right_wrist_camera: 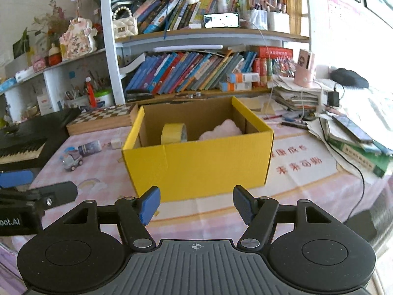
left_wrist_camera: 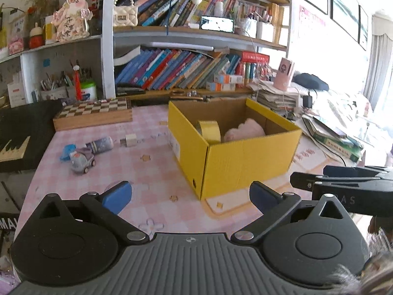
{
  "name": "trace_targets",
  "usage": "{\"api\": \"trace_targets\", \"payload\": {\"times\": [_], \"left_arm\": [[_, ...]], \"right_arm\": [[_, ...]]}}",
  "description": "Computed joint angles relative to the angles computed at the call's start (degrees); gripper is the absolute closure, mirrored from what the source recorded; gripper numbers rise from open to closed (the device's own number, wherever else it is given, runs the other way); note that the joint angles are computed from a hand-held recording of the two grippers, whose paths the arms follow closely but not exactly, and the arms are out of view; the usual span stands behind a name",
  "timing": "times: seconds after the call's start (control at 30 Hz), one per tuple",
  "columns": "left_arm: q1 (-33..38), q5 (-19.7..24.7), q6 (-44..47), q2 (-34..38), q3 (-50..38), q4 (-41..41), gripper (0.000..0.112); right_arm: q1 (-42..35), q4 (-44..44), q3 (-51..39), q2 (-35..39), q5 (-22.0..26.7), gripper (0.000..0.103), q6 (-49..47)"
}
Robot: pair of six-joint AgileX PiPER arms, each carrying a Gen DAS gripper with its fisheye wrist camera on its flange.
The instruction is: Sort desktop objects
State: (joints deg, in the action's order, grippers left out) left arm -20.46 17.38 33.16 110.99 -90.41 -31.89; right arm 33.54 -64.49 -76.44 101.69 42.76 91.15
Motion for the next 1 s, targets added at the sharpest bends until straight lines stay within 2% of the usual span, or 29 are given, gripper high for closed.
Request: {"api": "trace_targets", "payload": {"times": [0.2, 0.53, 1.0], "left_arm": [[2.6, 1.9, 10.3, -2.7, 4.4, -9.0, 0.009], [7.2, 6.1, 19.7, -5.0, 8.4, -16.6, 0.009], [12.9, 10.9, 27.4, -6.3, 11.2, -20.5, 0.009]], "right_arm": [[3.9, 2.2, -1.2, 0.9, 4.4, 0.030, 0.6], [9.3, 5.2, -4.1, 3.2, 10.0, 0.029, 2.2], [13.8, 9.3, -9.8, 7.8, 13.6, 0.029, 2.8]]}}
